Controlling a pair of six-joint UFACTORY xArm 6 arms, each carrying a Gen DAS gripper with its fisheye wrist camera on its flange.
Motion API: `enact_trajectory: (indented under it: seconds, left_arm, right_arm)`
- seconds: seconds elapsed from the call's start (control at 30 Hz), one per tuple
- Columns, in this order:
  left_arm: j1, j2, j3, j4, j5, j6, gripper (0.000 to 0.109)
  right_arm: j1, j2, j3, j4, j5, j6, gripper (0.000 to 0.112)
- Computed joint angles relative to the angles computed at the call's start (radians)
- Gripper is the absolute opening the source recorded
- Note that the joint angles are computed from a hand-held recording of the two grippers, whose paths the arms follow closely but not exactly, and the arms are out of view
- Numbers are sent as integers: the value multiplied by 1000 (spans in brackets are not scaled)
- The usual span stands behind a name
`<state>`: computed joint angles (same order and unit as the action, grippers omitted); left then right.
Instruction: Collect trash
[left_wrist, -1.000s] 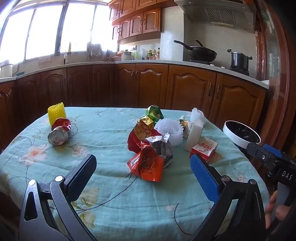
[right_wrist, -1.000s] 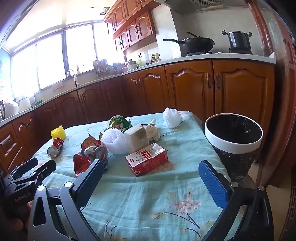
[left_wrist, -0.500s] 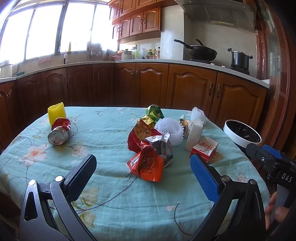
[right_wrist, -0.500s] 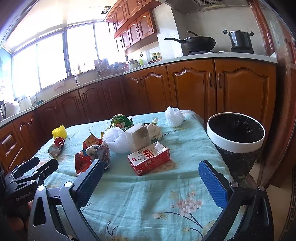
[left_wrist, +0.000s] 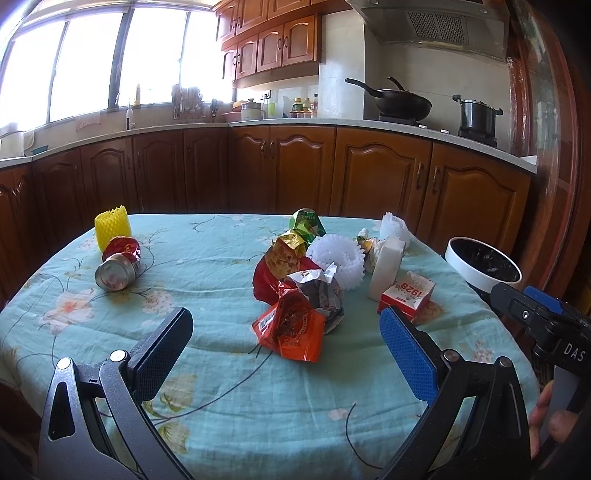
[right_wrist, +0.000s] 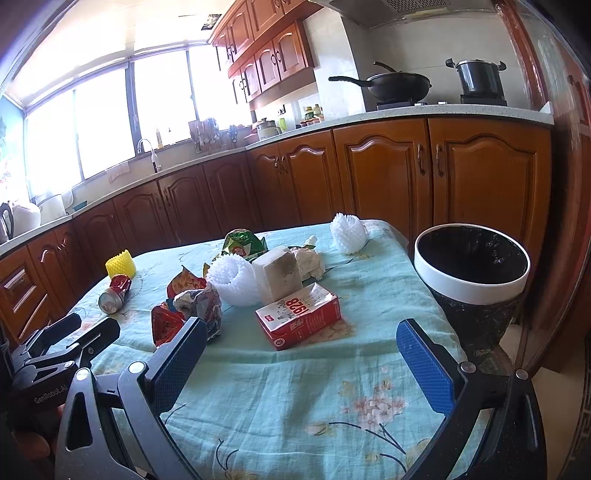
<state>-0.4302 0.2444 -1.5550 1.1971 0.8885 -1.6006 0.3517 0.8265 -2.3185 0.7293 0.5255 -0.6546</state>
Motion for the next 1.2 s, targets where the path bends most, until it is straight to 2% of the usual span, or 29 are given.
enact_trajectory:
  seconds: [1.0, 1.2]
  left_arm:
    - [1, 2, 4, -5, -9, 1, 103]
    - [6, 7, 1, -12, -15, 7, 103]
  right_arm:
    - [1, 1, 5, 13, 18, -4, 103]
    - [-7, 38, -58, 5, 72, 7, 103]
